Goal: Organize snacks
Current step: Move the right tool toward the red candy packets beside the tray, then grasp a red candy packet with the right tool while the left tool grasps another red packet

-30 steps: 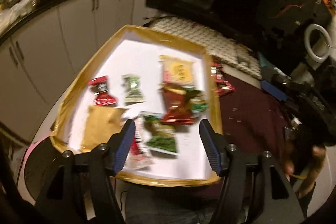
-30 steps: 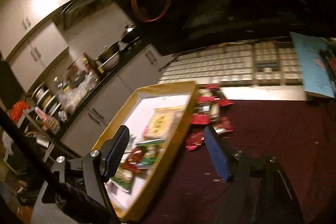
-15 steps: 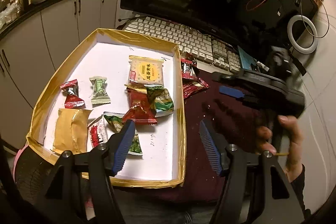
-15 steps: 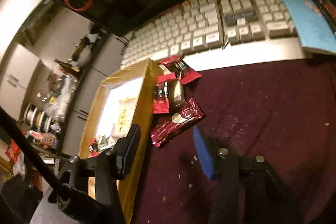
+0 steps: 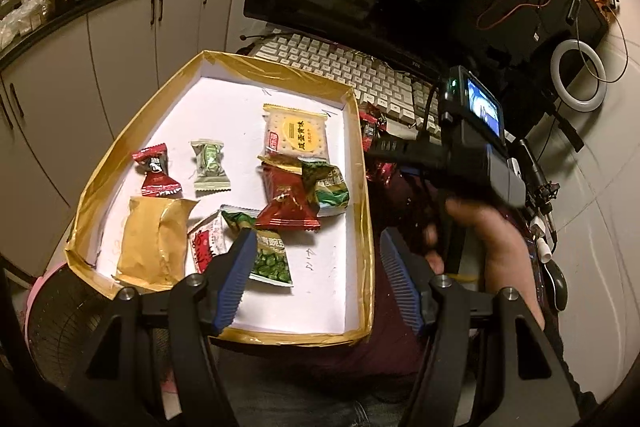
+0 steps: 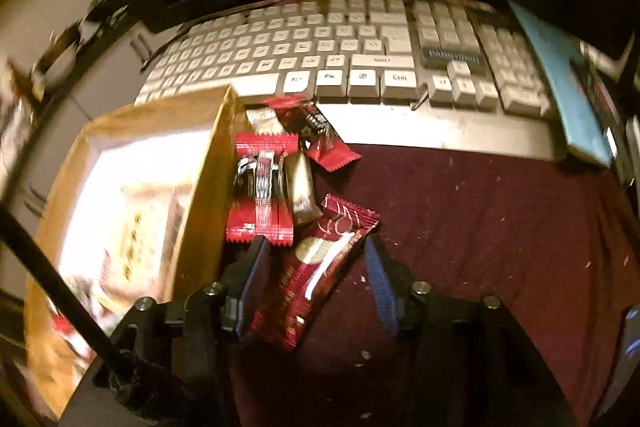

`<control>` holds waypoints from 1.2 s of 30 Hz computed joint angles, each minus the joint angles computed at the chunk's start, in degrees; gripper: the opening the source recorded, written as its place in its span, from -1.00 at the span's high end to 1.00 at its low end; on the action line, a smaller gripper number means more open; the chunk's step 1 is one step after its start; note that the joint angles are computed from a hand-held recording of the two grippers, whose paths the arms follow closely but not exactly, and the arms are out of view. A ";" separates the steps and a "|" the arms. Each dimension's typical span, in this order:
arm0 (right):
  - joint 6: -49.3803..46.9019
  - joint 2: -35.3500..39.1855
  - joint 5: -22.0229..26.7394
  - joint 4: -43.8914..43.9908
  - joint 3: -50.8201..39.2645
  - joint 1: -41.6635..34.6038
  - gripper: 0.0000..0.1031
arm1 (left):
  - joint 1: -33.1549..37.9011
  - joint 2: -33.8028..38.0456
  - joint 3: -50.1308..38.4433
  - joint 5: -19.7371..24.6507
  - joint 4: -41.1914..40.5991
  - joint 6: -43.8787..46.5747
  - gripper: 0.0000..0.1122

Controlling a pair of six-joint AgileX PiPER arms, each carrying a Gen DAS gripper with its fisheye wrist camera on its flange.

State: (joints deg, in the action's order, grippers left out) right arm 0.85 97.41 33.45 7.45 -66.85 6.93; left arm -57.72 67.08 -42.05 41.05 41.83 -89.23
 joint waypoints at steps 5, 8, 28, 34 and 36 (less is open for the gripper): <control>-16.00 -4.43 -2.41 10.76 6.77 -8.05 0.64 | -0.04 1.37 -1.31 -1.10 -0.63 1.65 -0.16; -30.16 -6.42 0.05 21.87 9.48 -16.62 0.68 | 0.69 3.70 -3.22 -2.34 -1.83 4.03 -0.16; -66.31 -1.95 20.74 57.06 12.01 -34.88 0.82 | 17.33 43.82 -53.13 8.47 -29.30 48.01 -0.15; -69.20 -2.73 22.04 59.88 13.27 -36.80 0.83 | 20.25 57.58 -74.40 18.13 -33.23 51.27 0.01; -69.55 -2.85 22.24 60.00 13.42 -36.85 0.83 | 20.61 62.98 -82.86 23.25 -32.10 50.51 0.03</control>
State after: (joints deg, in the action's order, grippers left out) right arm -68.70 94.57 55.69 67.45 -53.43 -29.92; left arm -37.11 130.05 -124.91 64.30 9.73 -38.72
